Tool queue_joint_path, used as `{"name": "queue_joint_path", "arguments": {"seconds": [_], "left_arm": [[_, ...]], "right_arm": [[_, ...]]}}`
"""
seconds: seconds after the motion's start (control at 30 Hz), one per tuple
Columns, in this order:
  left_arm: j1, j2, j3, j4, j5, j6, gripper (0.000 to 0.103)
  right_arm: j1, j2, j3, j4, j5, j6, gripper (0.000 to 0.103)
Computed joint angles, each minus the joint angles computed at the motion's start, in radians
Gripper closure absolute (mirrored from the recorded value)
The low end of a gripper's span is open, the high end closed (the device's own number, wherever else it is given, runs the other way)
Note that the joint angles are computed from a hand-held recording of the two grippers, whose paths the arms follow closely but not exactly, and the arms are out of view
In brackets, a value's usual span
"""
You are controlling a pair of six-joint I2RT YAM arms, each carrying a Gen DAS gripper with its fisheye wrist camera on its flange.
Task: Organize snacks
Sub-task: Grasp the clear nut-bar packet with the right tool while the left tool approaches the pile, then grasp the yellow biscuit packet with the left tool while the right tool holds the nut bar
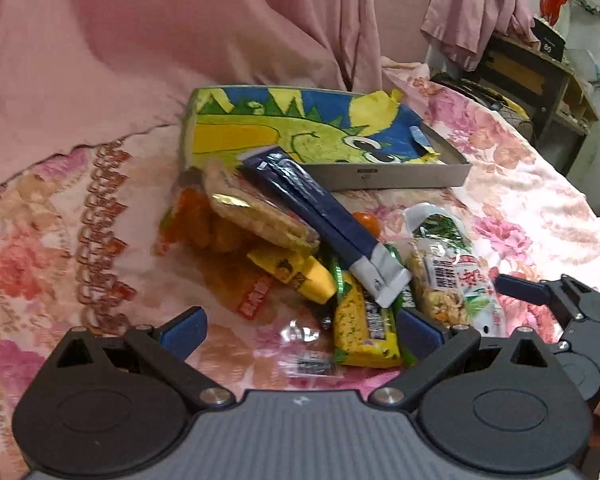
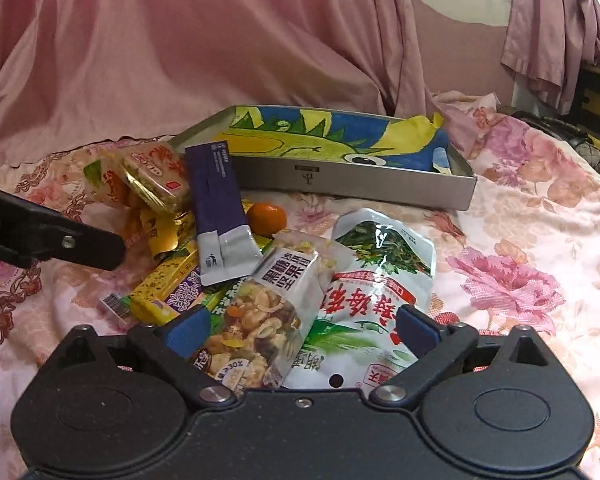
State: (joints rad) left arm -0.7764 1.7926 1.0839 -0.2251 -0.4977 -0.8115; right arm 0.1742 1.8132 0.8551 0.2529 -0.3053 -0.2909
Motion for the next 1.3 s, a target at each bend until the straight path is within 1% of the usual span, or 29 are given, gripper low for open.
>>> {"name": "queue_joint_path", "arguments": {"seconds": [0.17, 0.2, 0.23, 0.27, 0.33, 0.4, 0.53, 0.63, 0.7, 0.8, 0.87, 0.9, 0.93, 0.97, 1.07, 1.13, 1.3], "left_arm": [[0.026, 0.026, 0.005, 0.054, 0.046, 0.007, 0.0], [0.031, 0.031, 0.006, 0.069, 0.053, 0.01, 0.0], [0.036, 0.035, 0.007, 0.078, 0.059, 0.009, 0.0], [0.042, 0.04, 0.008, 0.088, 0.067, 0.009, 0.0], [0.048, 0.046, 0.005, 0.112, 0.083, 0.008, 0.001], [0.05, 0.045, -0.008, 0.142, 0.102, 0.0, 0.001], [0.056, 0.042, -0.041, 0.212, 0.157, -0.009, 0.004], [0.063, 0.051, -0.047, 0.244, 0.191, -0.003, 0.005], [0.07, 0.065, -0.037, 0.245, 0.213, -0.005, 0.008], [0.081, 0.08, -0.036, 0.266, 0.254, -0.016, 0.016], [0.085, 0.083, -0.041, 0.281, 0.27, -0.008, 0.029], [0.083, 0.084, -0.041, 0.283, 0.266, -0.002, 0.03], [0.085, 0.084, -0.042, 0.287, 0.267, 0.005, 0.033], [0.09, 0.084, -0.044, 0.291, 0.278, 0.009, 0.039], [0.104, 0.09, -0.033, 0.275, 0.293, 0.02, 0.048], [0.114, 0.101, -0.01, 0.246, 0.299, 0.035, 0.051], [0.11, 0.149, 0.084, 0.156, 0.279, 0.073, 0.052]], "right_arm": [[0.005, 0.004, -0.005, -0.001, -0.041, 0.007, 0.022], [0.007, 0.006, -0.002, -0.005, -0.05, 0.007, 0.028], [0.009, 0.005, -0.003, -0.009, -0.05, 0.008, 0.031], [0.009, 0.003, -0.003, -0.011, -0.05, 0.013, 0.032], [0.002, -0.003, 0.001, -0.026, -0.062, 0.021, 0.046], [-0.012, -0.008, 0.01, -0.055, -0.075, 0.031, 0.052], [-0.036, -0.021, 0.014, -0.1, -0.075, -0.017, 0.055], [-0.052, -0.031, 0.005, -0.094, -0.059, -0.037, 0.057], [-0.059, -0.029, -0.004, -0.075, -0.054, -0.042, 0.057], [-0.065, -0.019, -0.016, -0.031, -0.061, -0.036, 0.057], [-0.067, -0.008, -0.016, -0.012, -0.071, -0.038, 0.057], [-0.067, -0.005, -0.015, -0.005, -0.073, -0.041, 0.057], [-0.066, -0.002, -0.014, 0.0, -0.074, -0.043, 0.057], [-0.065, 0.001, -0.01, 0.0, -0.075, -0.043, 0.057], [-0.058, 0.008, -0.013, 0.016, -0.071, -0.052, 0.057], [-0.053, 0.011, -0.021, 0.035, -0.068, -0.056, 0.057], [-0.046, 0.016, -0.03, 0.061, -0.06, -0.061, 0.058]]}}
